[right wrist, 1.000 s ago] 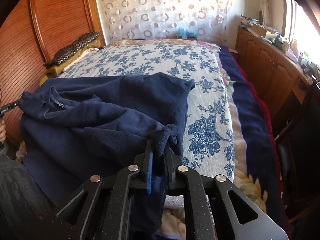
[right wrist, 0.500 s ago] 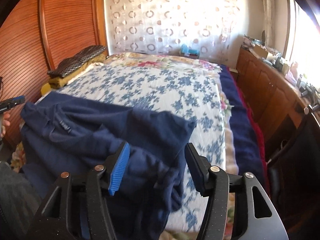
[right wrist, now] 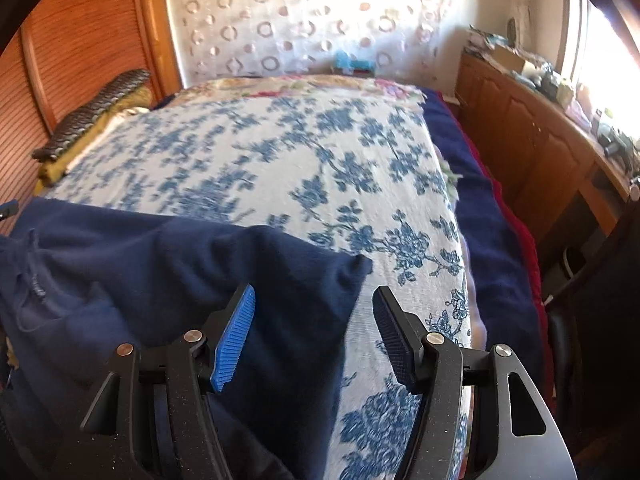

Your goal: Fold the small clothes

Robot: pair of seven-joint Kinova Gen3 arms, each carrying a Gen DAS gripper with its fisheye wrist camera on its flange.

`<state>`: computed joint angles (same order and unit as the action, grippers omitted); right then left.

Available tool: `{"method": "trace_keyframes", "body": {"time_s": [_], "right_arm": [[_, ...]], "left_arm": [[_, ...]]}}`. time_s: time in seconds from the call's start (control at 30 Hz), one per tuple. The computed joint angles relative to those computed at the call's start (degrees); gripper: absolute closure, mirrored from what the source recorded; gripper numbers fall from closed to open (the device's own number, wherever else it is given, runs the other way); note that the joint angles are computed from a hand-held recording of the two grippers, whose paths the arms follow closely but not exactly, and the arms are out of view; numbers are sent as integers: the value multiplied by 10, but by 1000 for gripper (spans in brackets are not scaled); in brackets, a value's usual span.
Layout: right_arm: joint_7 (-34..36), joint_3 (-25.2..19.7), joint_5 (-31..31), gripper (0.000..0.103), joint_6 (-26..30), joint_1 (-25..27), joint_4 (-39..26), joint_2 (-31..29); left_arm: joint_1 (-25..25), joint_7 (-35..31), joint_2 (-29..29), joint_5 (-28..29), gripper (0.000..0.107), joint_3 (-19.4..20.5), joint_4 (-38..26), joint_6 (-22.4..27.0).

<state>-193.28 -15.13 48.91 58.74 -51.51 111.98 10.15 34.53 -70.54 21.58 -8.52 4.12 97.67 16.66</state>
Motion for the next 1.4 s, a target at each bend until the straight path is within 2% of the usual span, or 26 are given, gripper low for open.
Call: {"method": "trace_keyframes", "body": {"time_s": [0.17, 0.33, 0.53, 0.67, 0.73, 0.87, 0.97, 1.0, 1.03, 1.07, 1.1, 1.13, 1.2, 1.33, 1.4], "right_arm": [[3, 1, -3, 29, 9, 1, -1, 3], [6, 2, -14, 23, 18, 3, -8, 7], [-3, 2, -9, 22, -17, 9, 12, -4], [34, 4, -28, 22, -22, 21, 4, -5], [60, 6, -42, 22, -30, 30, -3, -5], [101, 11, -59, 23, -47, 45, -7, -8], [128, 13, -71, 32, -59, 53, -10, -11], [137, 13, -74, 35, -60, 55, -14, -10], [145, 13, -76, 44, -66, 56, -14, -11], [150, 14, -77, 55, -72, 57, -16, -10], [159, 14, -81, 60, -82, 60, -17, -12], [165, 17, -84, 75, -97, 60, -14, -15], [164, 10, -86, 93, -117, 68, -10, -19], [92, 8, -37, 96, -91, 27, -7, -21], [48, -1, -6, 96, -57, 3, -9, -32]], "left_arm": [[-14, -18, 21, 12, 55, 19, -30, 32], [-13, -28, 32, 12, 55, 22, -48, 57], [-35, -59, 38, 35, 55, 44, -53, 64], [-64, -97, 51, 72, 55, 74, -74, 87], [-91, -135, 56, 103, 55, 105, -82, 93], [-105, -185, 63, 144, 61, 123, -92, 104], [-60, -168, 63, 122, 73, 81, -105, 116], [-55, -167, 61, 118, 82, 77, -105, 118], [-59, -172, 62, 123, 91, 82, -107, 120], [-64, -179, 61, 128, 94, 88, -104, 118], [-66, -185, 58, 130, 97, 90, -99, 112], [-62, -186, 52, 129, 100, 88, -90, 102], [-64, -190, 36, 136, 101, 94, -67, 74], [-73, -196, -14, 157, 101, 111, -13, 14], [-94, -214, -52, 178, 101, 138, 22, -22]]}}
